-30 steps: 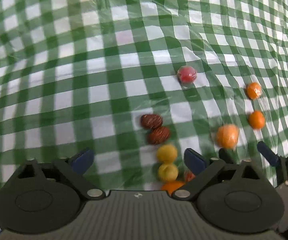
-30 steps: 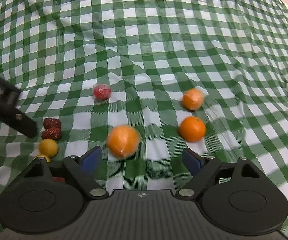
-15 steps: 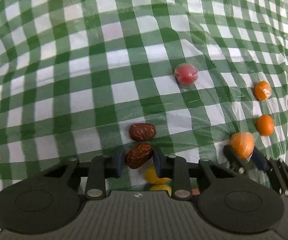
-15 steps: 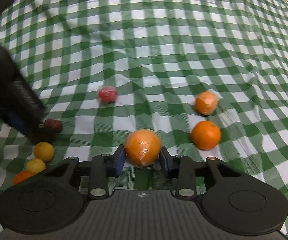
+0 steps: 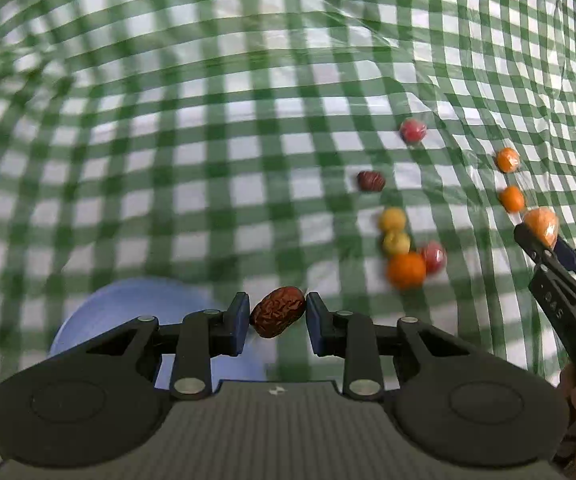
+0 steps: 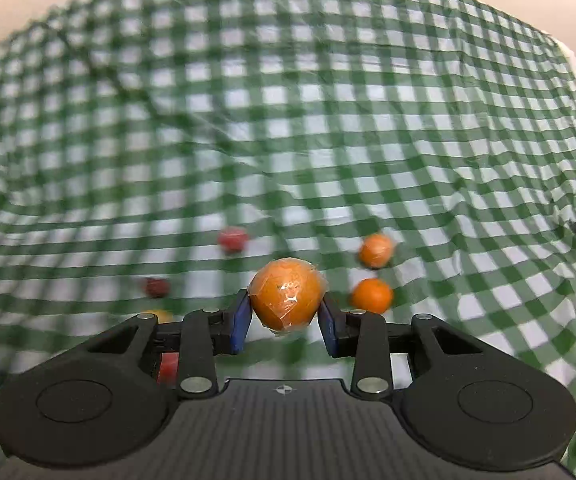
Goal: Organize fruits
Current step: 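Carry the date and orange to the blue plate and release both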
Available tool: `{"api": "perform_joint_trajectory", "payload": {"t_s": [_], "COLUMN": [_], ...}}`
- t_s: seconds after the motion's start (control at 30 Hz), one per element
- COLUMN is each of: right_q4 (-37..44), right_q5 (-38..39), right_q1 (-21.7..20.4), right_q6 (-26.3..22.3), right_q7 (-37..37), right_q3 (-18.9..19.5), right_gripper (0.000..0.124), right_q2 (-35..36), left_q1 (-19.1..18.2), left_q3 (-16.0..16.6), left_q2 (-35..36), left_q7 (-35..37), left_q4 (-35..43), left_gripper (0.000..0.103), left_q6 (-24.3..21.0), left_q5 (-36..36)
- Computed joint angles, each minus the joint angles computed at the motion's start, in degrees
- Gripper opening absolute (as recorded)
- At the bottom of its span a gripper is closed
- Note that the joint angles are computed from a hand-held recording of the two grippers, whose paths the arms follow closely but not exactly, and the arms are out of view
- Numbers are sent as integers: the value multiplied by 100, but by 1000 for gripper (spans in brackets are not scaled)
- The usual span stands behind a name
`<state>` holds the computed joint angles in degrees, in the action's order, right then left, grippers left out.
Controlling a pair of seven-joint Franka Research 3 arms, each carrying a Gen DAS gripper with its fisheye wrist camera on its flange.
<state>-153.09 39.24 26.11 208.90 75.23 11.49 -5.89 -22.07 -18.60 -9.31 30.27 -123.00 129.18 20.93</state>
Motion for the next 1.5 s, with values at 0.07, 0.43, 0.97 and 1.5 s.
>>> {"api": "perform_joint_trajectory", "payload": {"t_s": [0.07, 0.43, 0.97, 1.5], "right_q4": [-360, -1342, -1339, -1234], "right_q5": [-223, -857, -2110, -2766], "right_q1": [163, 823, 1265, 1299], "right_q6": [-444, -2313, -3312, -3464], "right_q7": [324, 1314, 2308, 2789], "right_q3": [-24, 533, 954, 839], "right_gripper": [38, 38, 38, 38], "right_q2": [-615, -3192, -4313, -4171], "left_q1": [-74, -601, -1156, -1200], "left_q3": [-42, -201, -403, -353], "left_q2": [-458, -2741, -4830, -4999], "left_q7": [-86, -496, -1304, -1416], "left_q4": [-324, -1757, -2754, -2925], "left_gripper": [34, 34, 34, 34], "left_q6": [-80, -714, -1681, -1573], "left_q5": [-112, -854, -1131, -1126]}}
